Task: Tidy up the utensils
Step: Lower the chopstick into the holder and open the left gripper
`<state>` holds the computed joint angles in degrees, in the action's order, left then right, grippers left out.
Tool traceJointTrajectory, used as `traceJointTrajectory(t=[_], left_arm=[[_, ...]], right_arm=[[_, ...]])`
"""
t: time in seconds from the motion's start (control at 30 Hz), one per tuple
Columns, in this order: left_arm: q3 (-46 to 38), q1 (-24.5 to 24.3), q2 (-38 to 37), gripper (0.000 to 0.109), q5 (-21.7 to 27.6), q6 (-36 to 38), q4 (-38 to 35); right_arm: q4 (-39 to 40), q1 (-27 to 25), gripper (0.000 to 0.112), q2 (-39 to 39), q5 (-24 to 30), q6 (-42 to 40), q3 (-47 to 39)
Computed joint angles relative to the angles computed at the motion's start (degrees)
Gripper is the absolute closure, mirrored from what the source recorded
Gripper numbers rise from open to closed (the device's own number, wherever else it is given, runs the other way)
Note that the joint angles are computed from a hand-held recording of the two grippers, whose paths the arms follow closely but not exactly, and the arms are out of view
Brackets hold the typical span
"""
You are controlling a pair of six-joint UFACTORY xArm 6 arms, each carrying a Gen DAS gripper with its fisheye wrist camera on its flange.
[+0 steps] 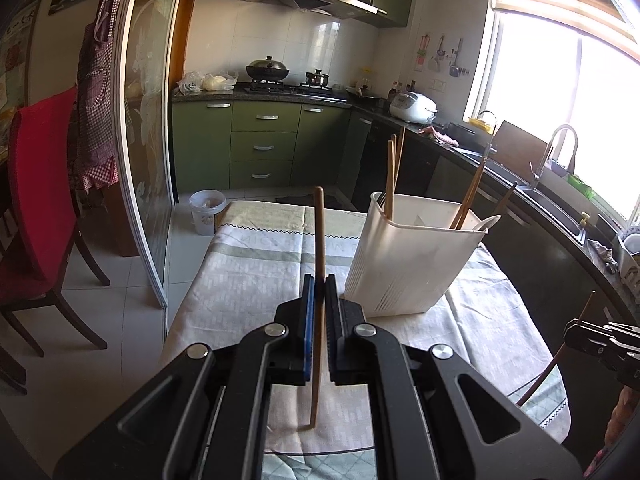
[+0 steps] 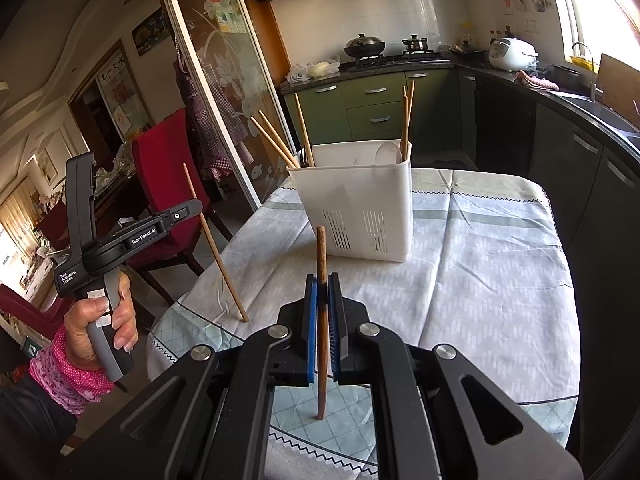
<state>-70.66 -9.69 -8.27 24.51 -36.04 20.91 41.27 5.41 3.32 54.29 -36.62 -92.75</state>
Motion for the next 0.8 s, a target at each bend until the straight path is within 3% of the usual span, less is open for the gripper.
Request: traceJointTrajectory(t=[0.43,0.67,0.8], left_arm=[[-5.5,-2.8,1.4,0.103,0.8,4.9,-2.5],[-16.0,-5.3,5.5,0.103,4.0,9.4,-6.0],[-24.6,-6.5,9.3,0.103,4.4,8.4,-2.1]], right_arm=[[0.9,-0.8,0.106,0.2,0.3,-0.5,0.0],[1.7,-1.5,0.106,0.2,0.7,-1.0,0.2],[2.6,-2.1,0.106,0.3,0.9,-1.3,0.1]])
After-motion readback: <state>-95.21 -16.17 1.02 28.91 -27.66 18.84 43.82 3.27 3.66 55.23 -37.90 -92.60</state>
